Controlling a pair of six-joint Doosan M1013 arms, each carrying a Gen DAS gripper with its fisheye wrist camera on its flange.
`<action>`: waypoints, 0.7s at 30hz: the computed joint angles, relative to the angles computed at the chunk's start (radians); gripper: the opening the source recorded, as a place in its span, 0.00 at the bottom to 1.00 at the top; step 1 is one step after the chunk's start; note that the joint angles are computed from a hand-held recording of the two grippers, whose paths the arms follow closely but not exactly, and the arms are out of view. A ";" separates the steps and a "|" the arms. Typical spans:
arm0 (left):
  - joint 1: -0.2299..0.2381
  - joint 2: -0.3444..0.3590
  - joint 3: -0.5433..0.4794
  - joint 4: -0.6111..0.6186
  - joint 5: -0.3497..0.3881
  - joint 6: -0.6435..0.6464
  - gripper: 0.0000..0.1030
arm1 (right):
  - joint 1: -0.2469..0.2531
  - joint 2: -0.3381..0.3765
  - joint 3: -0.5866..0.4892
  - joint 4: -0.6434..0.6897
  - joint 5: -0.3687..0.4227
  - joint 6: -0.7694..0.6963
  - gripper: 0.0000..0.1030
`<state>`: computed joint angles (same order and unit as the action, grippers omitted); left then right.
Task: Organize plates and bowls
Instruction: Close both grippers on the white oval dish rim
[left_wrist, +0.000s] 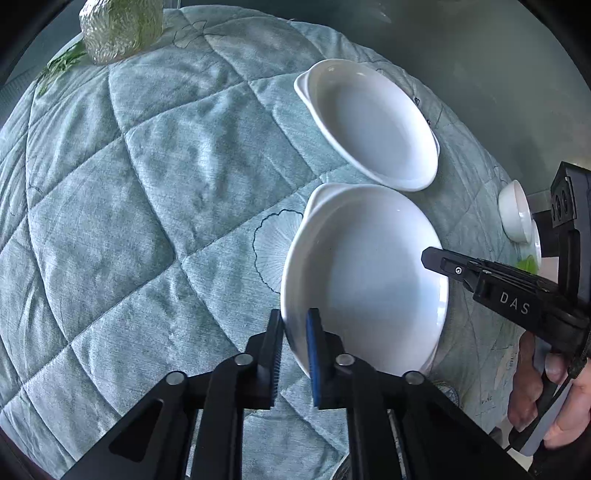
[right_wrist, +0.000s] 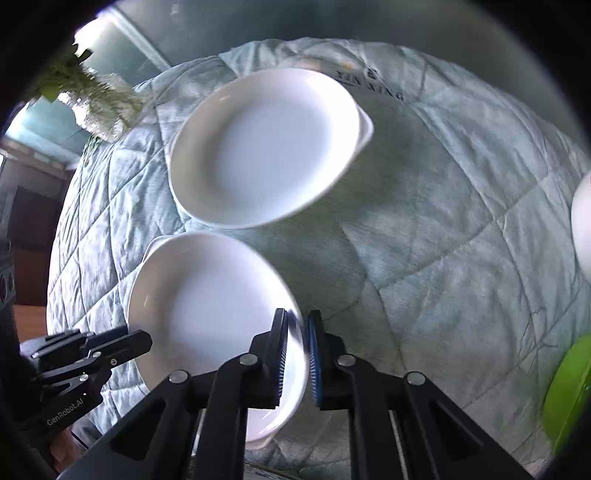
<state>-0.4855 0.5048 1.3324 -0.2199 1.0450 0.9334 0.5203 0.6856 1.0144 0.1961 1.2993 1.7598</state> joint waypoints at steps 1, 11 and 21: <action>0.001 -0.002 0.006 -0.010 -0.004 0.005 0.05 | -0.003 0.000 0.003 0.009 -0.001 0.007 0.10; 0.010 -0.014 0.033 -0.036 -0.031 0.022 0.04 | 0.008 0.004 -0.008 -0.034 0.012 0.006 0.10; -0.007 -0.009 0.005 0.033 -0.007 -0.002 0.04 | 0.011 0.001 -0.004 -0.030 0.007 0.037 0.10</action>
